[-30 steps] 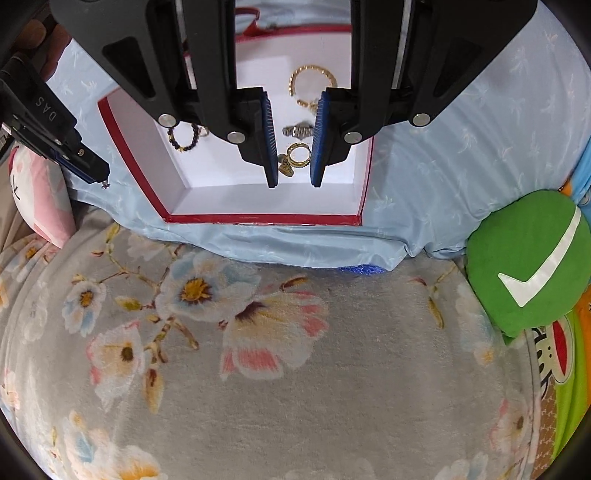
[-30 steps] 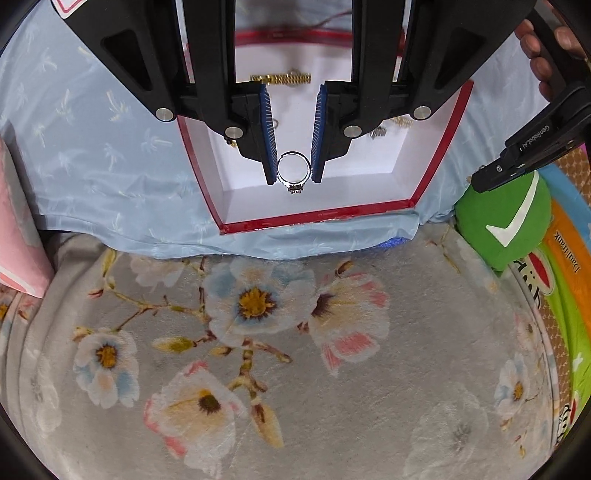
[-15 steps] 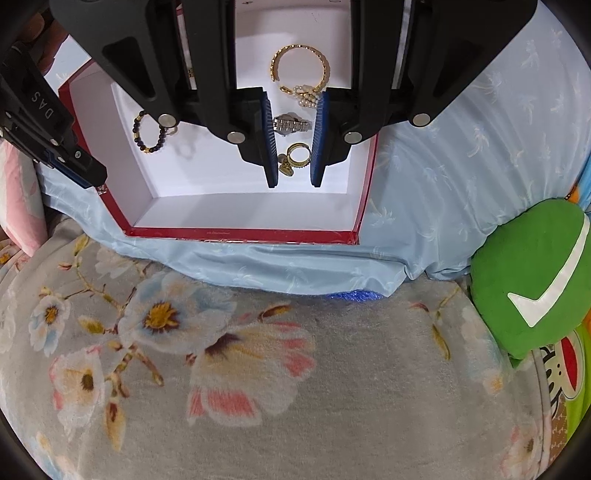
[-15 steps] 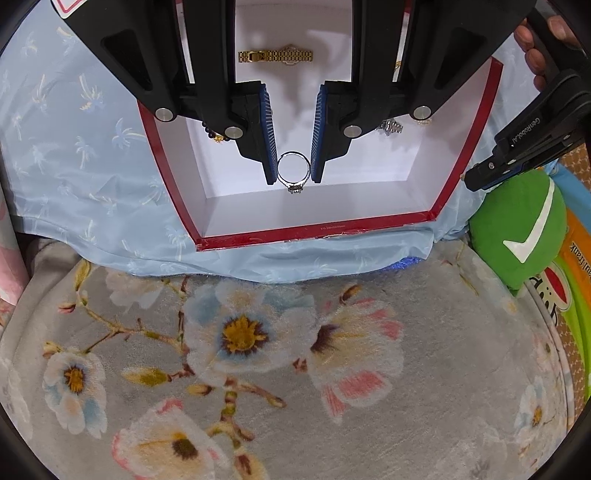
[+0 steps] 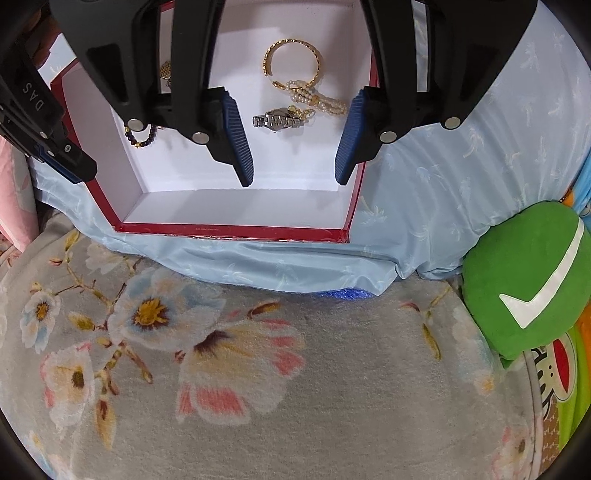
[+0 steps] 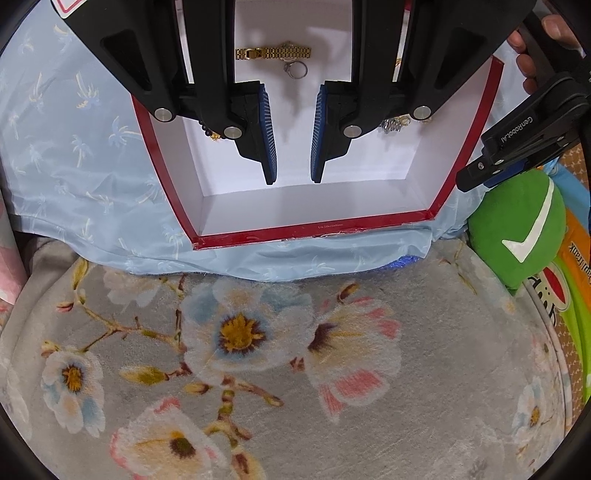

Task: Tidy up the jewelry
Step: 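Withdraw both grippers from the red box back over the sheet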

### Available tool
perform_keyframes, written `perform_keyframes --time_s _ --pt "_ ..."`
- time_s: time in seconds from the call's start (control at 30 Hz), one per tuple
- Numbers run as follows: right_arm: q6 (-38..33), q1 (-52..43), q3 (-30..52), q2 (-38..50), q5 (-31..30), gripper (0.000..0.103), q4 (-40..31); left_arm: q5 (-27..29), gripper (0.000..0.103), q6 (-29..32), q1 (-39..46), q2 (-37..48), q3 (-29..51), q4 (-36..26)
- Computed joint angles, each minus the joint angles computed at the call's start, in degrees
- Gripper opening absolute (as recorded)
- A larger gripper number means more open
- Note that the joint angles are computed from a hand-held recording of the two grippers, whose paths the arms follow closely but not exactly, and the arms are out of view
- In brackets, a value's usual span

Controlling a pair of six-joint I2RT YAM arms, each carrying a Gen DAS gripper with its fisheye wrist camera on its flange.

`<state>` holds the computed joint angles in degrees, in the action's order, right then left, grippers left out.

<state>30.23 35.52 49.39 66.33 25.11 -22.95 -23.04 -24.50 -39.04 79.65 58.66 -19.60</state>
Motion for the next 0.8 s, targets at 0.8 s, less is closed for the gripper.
perform_keyframes --time_s 0.8 --pt "85.5 69.5 1.9 0.9 28.2 0.027 -62.5 -11.5 0.044 -17.9 -22.1 -36.5 -16.2 -24.4"
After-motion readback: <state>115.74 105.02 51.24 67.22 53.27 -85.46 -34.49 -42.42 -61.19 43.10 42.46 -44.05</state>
